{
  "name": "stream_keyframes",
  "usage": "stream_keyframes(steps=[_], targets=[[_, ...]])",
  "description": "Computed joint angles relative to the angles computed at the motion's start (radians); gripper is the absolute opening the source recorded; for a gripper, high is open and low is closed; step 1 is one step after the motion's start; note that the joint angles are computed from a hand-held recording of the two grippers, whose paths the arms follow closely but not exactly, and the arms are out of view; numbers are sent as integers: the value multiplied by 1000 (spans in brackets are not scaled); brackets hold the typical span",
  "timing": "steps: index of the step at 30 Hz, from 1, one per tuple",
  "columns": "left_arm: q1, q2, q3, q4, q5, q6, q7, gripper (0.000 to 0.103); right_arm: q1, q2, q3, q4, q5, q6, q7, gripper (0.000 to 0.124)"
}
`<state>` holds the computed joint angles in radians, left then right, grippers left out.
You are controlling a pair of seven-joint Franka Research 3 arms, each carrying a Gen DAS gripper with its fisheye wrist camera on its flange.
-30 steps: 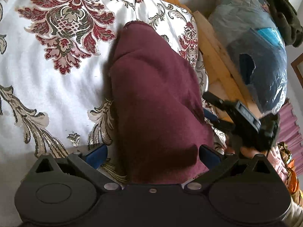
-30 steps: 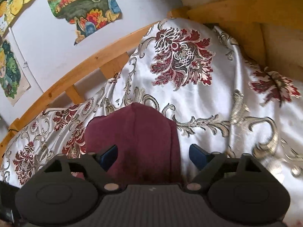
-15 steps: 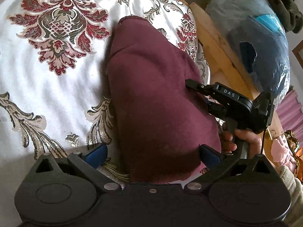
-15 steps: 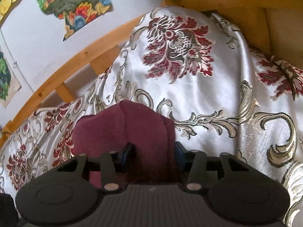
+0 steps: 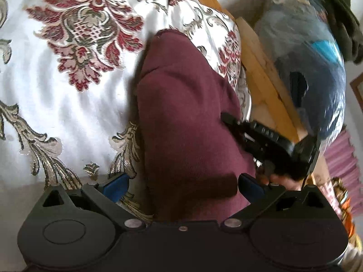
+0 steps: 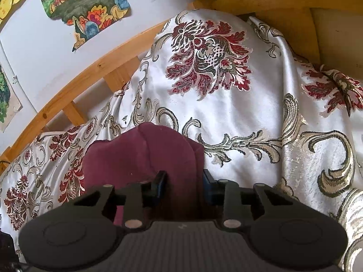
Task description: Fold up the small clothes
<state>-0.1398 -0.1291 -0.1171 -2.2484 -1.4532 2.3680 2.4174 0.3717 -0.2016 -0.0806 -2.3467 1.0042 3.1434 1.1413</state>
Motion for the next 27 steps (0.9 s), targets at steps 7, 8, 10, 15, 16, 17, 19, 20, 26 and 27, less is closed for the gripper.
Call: stream_keyframes(steps=[7, 8, 10, 15, 16, 17, 19, 20, 26, 27], targets=[[8, 9, 2, 6, -10, -10, -26, 97, -4, 0, 9, -1, -3, 9, -7, 41], [9, 12, 3, 9, -8, -18, -25, 96, -17, 0, 18, -2, -36, 4, 5, 45], [12, 20, 3, 16, -1, -35, -28, 94, -19, 3, 18, 5, -68, -6, 9, 49], [22, 44, 4, 36, 13, -99, -44, 82, -51, 12, 47, 10, -144, -30, 67, 32], [25, 46, 3, 40, 24, -111, -54, 78, -46, 8, 46, 7, -148, -30, 68, 25], [23, 40, -4, 39, 37, -94, -65, 72, -51, 2, 54, 1, -166, -33, 83, 22], [15, 21, -16, 32, 61, -45, -52, 64, -96, -13, 104, -19, -265, -20, 159, 19], [9, 11, -21, 28, 77, -18, -41, 60, -127, -20, 134, -29, -328, -12, 206, 19], [-26, -58, -20, 25, 195, 94, -65, 54, -97, -61, 128, -35, -441, 33, 299, 15], [-33, -73, -16, 24, 212, 114, -58, 54, -72, -62, 112, -29, -443, 48, 297, 15]])
